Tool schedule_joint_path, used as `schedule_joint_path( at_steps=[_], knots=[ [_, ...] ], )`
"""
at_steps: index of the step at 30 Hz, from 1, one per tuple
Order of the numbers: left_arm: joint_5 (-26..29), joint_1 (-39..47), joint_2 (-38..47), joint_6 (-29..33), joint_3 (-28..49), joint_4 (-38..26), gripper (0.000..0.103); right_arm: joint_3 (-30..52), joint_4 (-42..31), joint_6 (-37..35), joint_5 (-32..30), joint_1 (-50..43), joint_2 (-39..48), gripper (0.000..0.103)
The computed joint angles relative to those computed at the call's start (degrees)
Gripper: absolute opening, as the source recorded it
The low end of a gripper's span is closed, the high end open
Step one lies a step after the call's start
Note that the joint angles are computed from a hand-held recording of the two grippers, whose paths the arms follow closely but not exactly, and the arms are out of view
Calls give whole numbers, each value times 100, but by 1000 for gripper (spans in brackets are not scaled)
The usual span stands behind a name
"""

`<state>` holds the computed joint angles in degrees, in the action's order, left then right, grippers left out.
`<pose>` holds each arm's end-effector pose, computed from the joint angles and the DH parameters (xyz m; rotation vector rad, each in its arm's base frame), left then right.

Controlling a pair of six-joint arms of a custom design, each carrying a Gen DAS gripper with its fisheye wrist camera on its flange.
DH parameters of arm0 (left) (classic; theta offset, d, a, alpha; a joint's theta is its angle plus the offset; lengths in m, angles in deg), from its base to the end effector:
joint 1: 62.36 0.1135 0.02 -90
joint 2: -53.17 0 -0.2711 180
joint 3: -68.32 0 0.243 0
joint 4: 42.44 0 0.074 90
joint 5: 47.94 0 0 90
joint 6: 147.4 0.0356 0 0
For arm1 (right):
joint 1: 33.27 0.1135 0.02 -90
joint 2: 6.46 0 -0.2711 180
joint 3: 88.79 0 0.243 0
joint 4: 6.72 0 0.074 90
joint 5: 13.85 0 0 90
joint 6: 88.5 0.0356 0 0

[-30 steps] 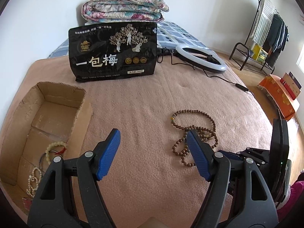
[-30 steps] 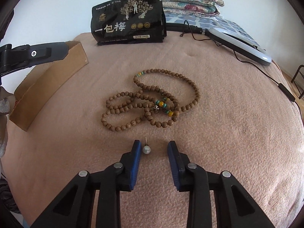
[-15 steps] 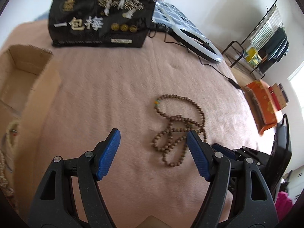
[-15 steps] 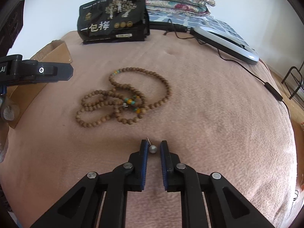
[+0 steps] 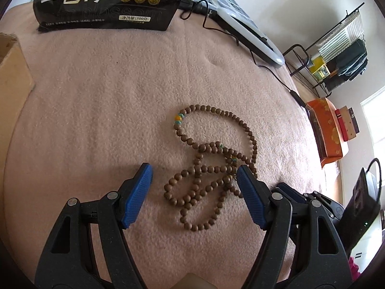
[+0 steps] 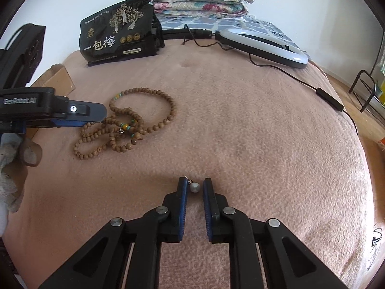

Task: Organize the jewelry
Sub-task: 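Close right tool on the pearl earring while left tool lowers and grips the bead strand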

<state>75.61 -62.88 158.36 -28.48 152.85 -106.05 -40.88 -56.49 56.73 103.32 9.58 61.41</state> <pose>0.3286 -0.0227 0.1862 0.7520 2.6963 -0.7836 0.1451 0.1125 0.1825 0.3855 2.5301 -0.0599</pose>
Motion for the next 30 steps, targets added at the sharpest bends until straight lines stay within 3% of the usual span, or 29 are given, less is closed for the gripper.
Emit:
schedule_joint_path(
  at_steps=[6,15,24,27,29,30],
  knots=[
    [-40,-197,-11,-284,-36,255,81,-130,6,46,-39,-8,-201,9],
    [-974,-887,-813,-192,-1008,1308,81,-220,-24,63,-36,-52,-344,9],
    [-1502,-1165,-1284,293,-1754,2048,81,-292,51,20,-101,-128,-433,9],
    [-1589,-1217,-1300,206,-1833,2198,81,-319,81,27,-109,-133,-453,9],
    [-1637,-1303,-1313,127,-1879,2321,71,-316,79,21,-108,-129,-447,9],
    [-1640,-1317,-1331,138,-1902,2380,60,-325,78,5,-111,-132,-463,9]
  ],
)
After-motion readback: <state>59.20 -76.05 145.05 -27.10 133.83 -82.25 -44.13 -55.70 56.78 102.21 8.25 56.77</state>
